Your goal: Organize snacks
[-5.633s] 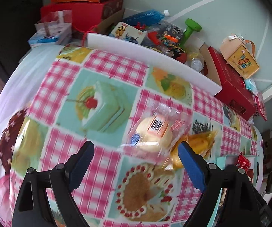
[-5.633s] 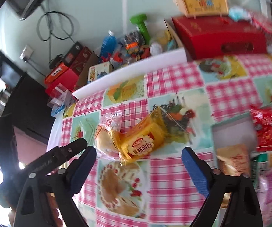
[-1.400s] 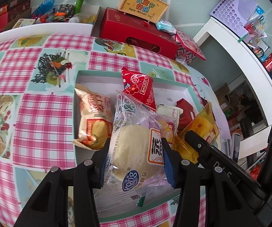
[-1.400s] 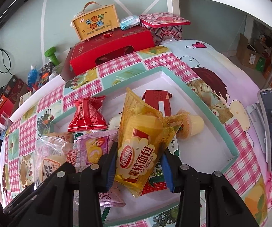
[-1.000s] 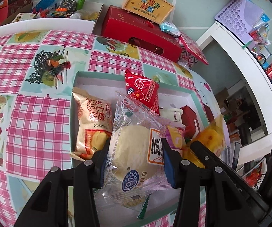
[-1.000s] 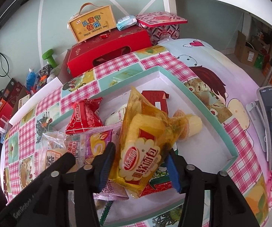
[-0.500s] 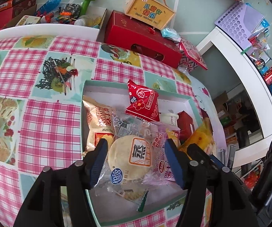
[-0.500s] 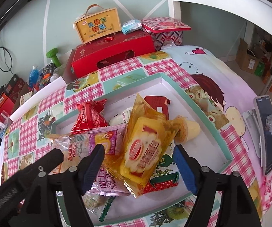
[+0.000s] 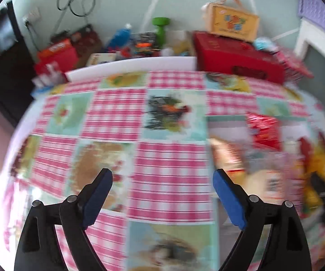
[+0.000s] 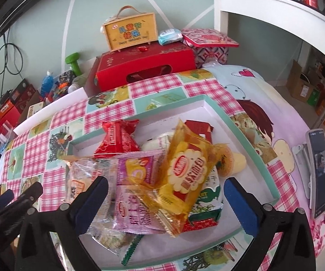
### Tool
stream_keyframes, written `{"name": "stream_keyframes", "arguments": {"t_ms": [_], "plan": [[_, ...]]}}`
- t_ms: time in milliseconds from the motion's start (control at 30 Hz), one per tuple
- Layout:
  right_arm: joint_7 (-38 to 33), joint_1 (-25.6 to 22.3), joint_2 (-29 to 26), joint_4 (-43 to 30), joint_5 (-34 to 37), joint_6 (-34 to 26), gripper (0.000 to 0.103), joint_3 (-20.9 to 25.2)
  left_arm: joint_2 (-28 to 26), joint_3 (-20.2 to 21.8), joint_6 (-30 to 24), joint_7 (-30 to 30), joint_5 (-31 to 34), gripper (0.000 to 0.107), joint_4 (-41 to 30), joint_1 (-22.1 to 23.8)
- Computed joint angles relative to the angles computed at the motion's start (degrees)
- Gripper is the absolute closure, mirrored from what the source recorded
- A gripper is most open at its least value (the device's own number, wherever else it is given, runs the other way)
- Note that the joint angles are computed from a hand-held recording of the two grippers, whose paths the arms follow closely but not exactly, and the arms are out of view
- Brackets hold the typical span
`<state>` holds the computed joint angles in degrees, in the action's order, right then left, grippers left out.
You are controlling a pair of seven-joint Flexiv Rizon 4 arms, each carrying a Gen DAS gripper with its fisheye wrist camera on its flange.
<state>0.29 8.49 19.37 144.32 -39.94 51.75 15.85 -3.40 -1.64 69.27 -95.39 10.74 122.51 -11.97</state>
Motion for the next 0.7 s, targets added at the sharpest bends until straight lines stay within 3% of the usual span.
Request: {"name": "stream_keyframes", "arguments": {"t_ms": [67, 167, 467, 700], "plan": [[0.0, 0.2, -0.5, -0.5, -0.6, -0.3, 0.0, 0.3, -0.3, 1.0, -1.4, -3.7, 5.3, 0.016, -1.2, 0.2], [-0.2, 0.7, -1.2, -1.1, -1.5, -0.1, 0.0, 0.5, -0.2, 1.5, -2.0, -5.0, 7.5, 0.016, -1.5, 0.8], [0.0, 3.5, -2.6, -2.8, -3.1, -1.1, 0.0, 1.5, 2.1, 1.5, -2.0, -4.6, 6.7, 0.016, 0.7, 2.4], [0.6, 5.9, -1.7, -3.1, -3.4, -2.8, 0.0, 2.9, 4.9, 1.4, -2.6, -0.4, 3.1, 0.016, 4.2, 3.6]]}}
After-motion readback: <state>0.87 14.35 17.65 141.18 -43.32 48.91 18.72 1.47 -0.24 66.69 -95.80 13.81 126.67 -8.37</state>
